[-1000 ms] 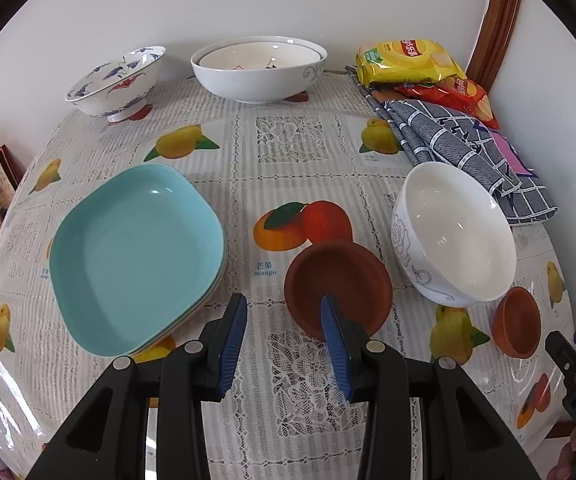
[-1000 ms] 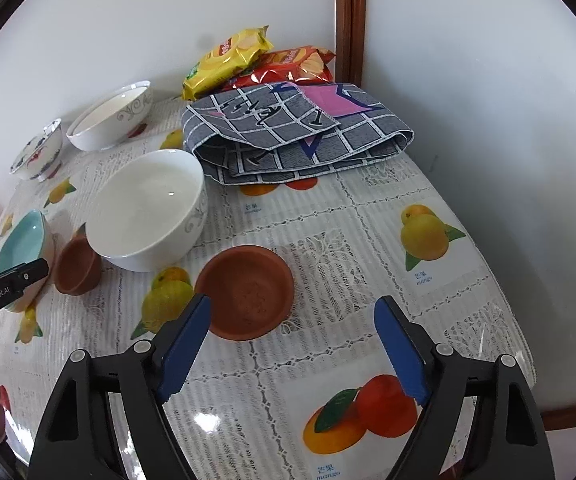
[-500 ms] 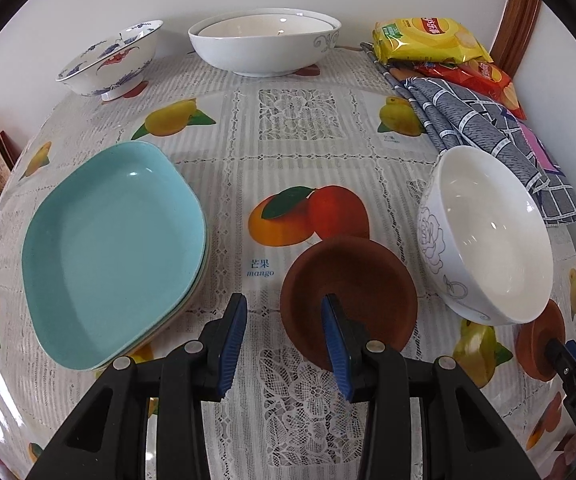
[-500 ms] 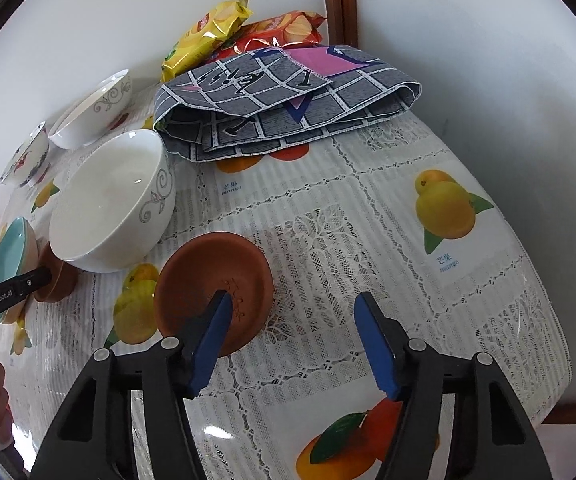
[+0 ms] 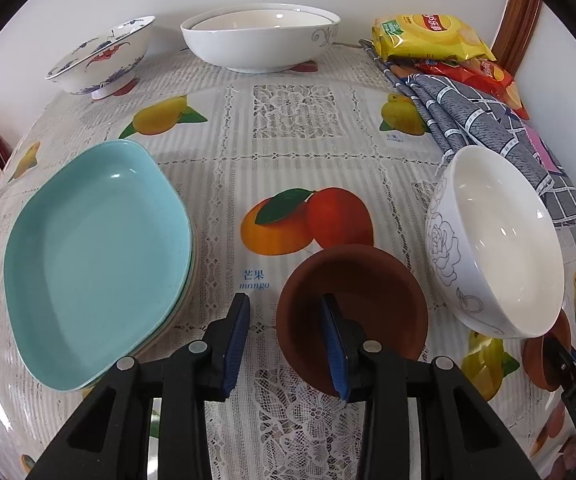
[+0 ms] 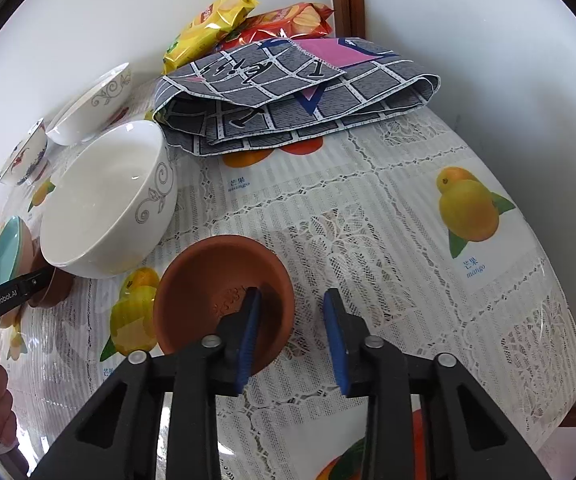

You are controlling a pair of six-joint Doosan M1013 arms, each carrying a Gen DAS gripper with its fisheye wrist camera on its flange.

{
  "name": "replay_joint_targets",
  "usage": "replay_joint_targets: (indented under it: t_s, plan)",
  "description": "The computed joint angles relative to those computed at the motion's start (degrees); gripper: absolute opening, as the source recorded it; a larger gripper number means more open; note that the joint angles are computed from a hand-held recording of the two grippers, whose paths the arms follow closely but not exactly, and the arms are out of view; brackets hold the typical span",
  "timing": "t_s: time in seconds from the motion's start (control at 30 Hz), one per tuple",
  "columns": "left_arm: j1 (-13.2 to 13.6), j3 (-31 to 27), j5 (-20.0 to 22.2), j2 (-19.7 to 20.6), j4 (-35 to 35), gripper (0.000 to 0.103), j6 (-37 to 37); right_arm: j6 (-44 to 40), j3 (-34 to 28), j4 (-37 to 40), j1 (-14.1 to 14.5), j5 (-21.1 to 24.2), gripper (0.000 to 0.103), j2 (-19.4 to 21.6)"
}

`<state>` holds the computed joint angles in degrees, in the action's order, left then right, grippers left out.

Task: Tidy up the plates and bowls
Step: 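Close the left gripper on one brown clay dish while the right gripper grasps another, then lift both brown dishes while the right gripper carries its dish toward the white bowl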

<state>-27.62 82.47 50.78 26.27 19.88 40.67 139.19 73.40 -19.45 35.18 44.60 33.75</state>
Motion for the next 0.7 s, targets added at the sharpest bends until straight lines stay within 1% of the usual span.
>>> replay_joint_targets:
  t_s: [0.13,0.23,0.4,0.47,0.53,0.7]
  plan:
    - [0.0,-0.1,-0.7,0.0,-0.9,0.019,2.0,-0.8,-0.5,0.5,-0.1,-0.5,0.013,0.3]
    - [-0.1,-0.1,-0.6,0.0,-0.5,0.017,2.0,-0.6,-0.7,0.4,0.0,-0.4,0.012,0.3]
    - [0.4,1.0,-3.0,-1.0,-2.3,0.01,3.1,0.9,0.1,0.5,0.0,-2.2,0.009,-0.3]
    - [0.3,1.2,-3.2,-1.4,-1.7,0.009,3.3,1.1,0.0,0.2,0.2,-2.2,0.008,-0.4]
    - [0.2,1.4,-3.5,-1.7,-1.3,0.008,3.2,0.7,-0.5,-0.7,0.5,-1.7,0.008,-0.3]
    - [0.1,1.7,-3.8,-2.7,-1.1,0.008,3.4,2.9,-0.3,-2.6,1.2,-1.7,0.009,-1.0]
